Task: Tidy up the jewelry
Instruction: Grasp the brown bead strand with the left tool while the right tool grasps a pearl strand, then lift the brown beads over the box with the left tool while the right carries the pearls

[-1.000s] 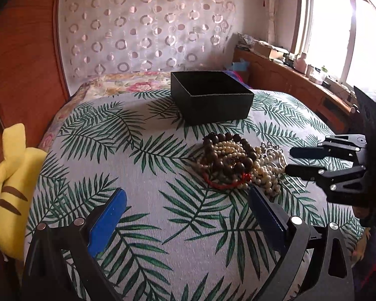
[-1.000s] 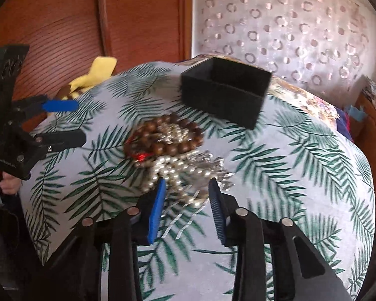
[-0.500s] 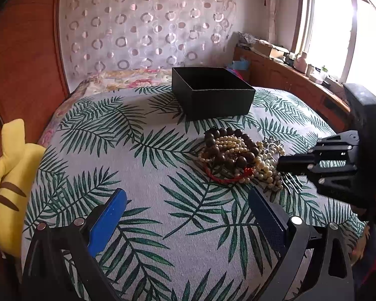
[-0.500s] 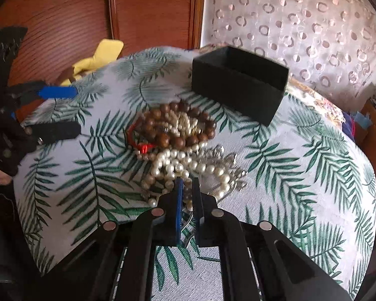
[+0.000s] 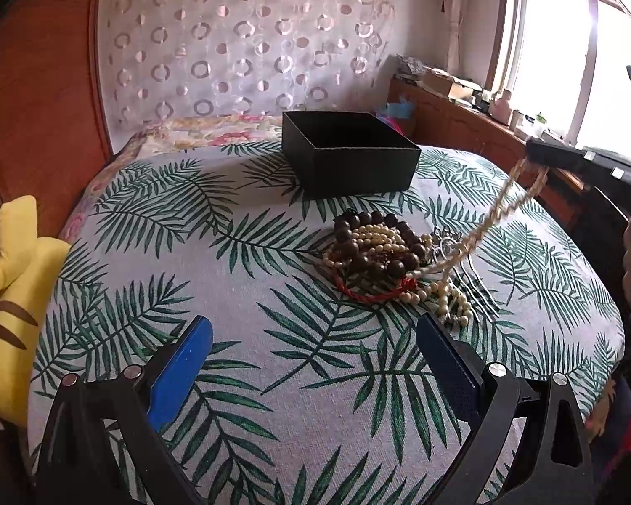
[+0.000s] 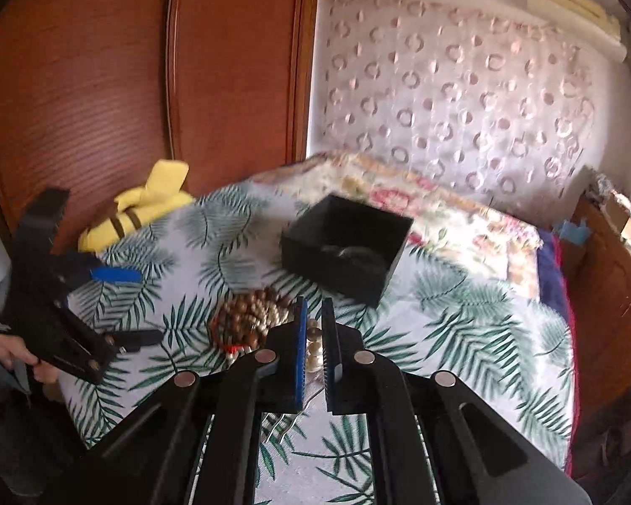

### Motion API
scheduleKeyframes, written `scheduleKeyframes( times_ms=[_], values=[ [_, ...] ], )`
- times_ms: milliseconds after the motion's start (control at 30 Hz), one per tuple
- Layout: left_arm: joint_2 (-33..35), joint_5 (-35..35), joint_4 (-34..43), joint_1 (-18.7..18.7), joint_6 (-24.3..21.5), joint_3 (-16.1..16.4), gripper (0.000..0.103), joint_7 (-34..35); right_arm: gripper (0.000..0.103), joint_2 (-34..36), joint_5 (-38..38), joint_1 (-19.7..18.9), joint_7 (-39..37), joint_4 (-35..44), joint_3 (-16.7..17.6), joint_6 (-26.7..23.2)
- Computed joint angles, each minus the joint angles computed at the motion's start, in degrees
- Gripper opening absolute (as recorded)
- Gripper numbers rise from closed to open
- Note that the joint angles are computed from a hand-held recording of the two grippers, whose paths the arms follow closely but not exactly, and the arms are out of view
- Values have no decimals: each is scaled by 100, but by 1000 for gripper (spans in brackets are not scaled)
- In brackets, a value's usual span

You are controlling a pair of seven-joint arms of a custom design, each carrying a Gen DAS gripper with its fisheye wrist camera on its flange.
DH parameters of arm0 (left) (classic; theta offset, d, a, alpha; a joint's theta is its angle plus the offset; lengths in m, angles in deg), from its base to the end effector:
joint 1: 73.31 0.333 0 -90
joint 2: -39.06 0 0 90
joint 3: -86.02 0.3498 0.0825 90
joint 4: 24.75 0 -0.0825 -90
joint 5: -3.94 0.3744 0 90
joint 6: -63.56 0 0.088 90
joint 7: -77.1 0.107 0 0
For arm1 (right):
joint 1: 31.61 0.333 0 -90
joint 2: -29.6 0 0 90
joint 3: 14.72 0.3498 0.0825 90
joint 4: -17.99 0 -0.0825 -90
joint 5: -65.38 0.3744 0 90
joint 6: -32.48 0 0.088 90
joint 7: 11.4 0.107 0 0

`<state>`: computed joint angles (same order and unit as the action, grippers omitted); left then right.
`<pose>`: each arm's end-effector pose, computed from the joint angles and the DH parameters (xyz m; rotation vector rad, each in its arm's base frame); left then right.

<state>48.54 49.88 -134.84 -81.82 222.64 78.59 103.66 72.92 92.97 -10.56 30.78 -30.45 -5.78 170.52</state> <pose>0.6028 -0.1999 0.5147 -1.8948 1.5787 -0.7818 0.7327 0.3541 0.5960 -2.1345 0.5752 -0.3977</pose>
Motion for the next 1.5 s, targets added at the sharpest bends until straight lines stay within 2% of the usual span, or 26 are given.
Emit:
scheduleKeyframes(
  times_ms=[167, 200, 233, 333, 367, 500, 600, 667, 867, 933, 967, 1033, 1067, 1100, 1233, 1500],
  values=[
    [103, -148, 128, 24, 57, -25, 94, 206, 7, -250, 231, -113, -160, -282, 93, 381],
    [125, -176, 164, 26, 63, -24, 94, 242, 0, -280, 264, -126, -180, -315, 99, 433],
    [164, -235, 219, 41, 103, -31, 94, 313, 0, -313, 300, -139, -215, -361, 106, 522],
    [298, -569, 360, 129, 267, -99, 93, 721, 0, -290, 323, -151, -212, -295, 99, 494],
    [375, -764, 458, 180, 279, -153, 89, 963, 0, -276, 271, -124, -178, -278, 52, 483],
    [667, -1232, 864, 195, 52, -212, 82, 1519, 0, -77, -26, -23, 59, -16, -116, 175],
    [850, -1581, 1064, 258, -9, -290, 67, 1925, 0, 13, -214, -3, 242, -16, -217, 6],
    [1022, -2038, 1255, 409, -134, -465, 50, 2405, 0, -7, -296, -16, 294, -170, -252, -54],
    [1443, -3056, 1780, 688, -379, -745, 32, 3290, 1, -165, -380, -30, 484, -753, -302, 29],
    [1578, -3343, 1949, 758, -477, -809, 29, 3455, 1, -256, -374, -46, 468, -988, -292, 94],
    [1647, -3563, 2013, 853, -496, -916, 29, 3625, 4, -308, -361, -48, 468, -1119, -287, 138],
    [1698, -3895, 2036, 969, -436, -1037, 25, 3810, 27, -381, -299, -88, 441, -1308, -255, 178],
    [1710, -4077, 2026, 1049, -400, -1128, 16, 3944, 32, -410, -265, -107, 440, -1382, -242, 174],
    [1707, -4211, 2004, 1100, -357, -1191, 13, 4062, 33, -419, -250, -115, 447, -1411, -240, 155],
    [1613, -4070, 1978, 879, -334, -974, 12, 4046, 34, -400, -307, -118, 444, -1394, -267, -80],
    [1314, -2967, 2032, 265, -232, -352, 12, 3322, 38, -106, -575, 3, 736, -931, -414, -495]
  ],
)
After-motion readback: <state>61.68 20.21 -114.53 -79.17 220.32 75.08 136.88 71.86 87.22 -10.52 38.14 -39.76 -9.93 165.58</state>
